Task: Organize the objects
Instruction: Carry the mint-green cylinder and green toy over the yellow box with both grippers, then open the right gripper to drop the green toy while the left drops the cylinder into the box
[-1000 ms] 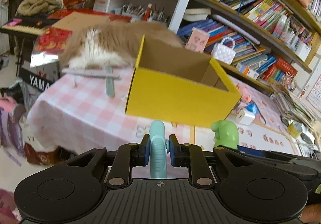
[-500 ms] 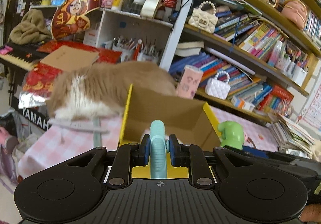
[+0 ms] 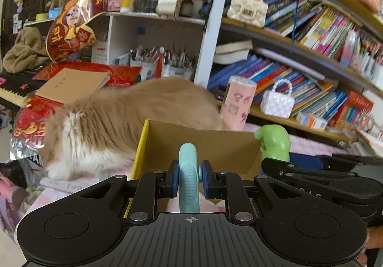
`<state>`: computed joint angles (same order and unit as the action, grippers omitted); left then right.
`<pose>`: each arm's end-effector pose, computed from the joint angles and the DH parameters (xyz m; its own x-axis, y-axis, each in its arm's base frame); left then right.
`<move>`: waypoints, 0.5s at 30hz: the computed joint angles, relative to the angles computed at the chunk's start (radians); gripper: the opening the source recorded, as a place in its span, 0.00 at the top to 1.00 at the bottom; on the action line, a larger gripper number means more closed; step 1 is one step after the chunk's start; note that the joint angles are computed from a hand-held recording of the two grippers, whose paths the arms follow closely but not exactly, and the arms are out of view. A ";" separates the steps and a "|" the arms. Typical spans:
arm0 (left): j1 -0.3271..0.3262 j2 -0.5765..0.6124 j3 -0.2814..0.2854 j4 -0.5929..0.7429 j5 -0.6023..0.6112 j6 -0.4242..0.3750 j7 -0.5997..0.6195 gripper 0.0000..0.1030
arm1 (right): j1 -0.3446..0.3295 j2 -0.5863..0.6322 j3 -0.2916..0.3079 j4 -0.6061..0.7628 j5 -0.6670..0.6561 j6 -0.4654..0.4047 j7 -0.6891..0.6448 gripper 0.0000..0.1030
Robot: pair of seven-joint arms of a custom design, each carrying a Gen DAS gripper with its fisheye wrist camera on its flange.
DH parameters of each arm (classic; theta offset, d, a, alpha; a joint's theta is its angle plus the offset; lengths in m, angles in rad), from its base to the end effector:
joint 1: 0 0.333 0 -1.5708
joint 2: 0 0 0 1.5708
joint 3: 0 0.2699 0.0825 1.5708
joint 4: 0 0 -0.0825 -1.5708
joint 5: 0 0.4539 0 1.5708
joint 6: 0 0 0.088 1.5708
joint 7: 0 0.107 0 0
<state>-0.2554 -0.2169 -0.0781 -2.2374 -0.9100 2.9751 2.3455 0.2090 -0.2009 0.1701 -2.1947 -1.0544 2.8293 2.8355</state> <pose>0.5784 -0.1441 0.4778 -0.3618 -0.9183 0.1607 -0.5429 0.0674 -0.8371 0.5429 0.2667 0.4696 0.0249 -0.9996 -0.0167 -0.5222 0.0012 -0.8528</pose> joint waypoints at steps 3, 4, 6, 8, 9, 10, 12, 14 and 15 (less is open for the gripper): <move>0.037 0.052 -0.037 0.032 0.121 0.003 -0.099 0.83 | 0.008 0.060 -0.023 0.039 0.043 0.016 -0.111 0.66; 0.050 0.068 -0.050 0.038 0.171 0.008 -0.135 0.83 | 0.015 0.079 -0.033 0.052 0.075 0.020 -0.161 0.66; 0.072 0.094 -0.071 0.051 0.271 0.012 -0.209 0.83 | 0.033 0.115 -0.052 0.075 0.175 0.010 -0.292 0.66; 0.093 0.118 -0.086 0.063 0.372 0.007 -0.289 0.83 | 0.046 0.139 -0.066 0.089 0.261 0.006 -0.397 0.66; 0.102 0.129 -0.092 0.069 0.426 0.003 -0.333 0.83 | 0.052 0.149 -0.071 0.094 0.305 0.002 -0.450 0.66; 0.109 0.139 -0.096 0.073 0.471 -0.001 -0.370 0.83 | 0.058 0.160 -0.076 0.101 0.350 -0.004 -0.505 0.66; 0.118 0.154 -0.100 0.081 0.543 -0.008 -0.429 0.83 | 0.067 0.176 -0.082 0.112 0.433 -0.018 -0.599 0.66; 0.122 0.166 -0.101 0.089 0.598 -0.019 -0.472 0.82 | 0.074 0.191 -0.085 0.125 0.512 -0.038 -0.690 0.65; 0.121 0.171 -0.099 0.094 0.606 -0.032 -0.476 0.82 | 0.077 0.196 -0.086 0.129 0.525 -0.047 -0.717 0.64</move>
<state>-0.1343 -0.0461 -0.1775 -2.1434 -0.3038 2.9436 1.8698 0.2855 -0.0044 0.0841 -2.0660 -0.5295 2.7823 2.1182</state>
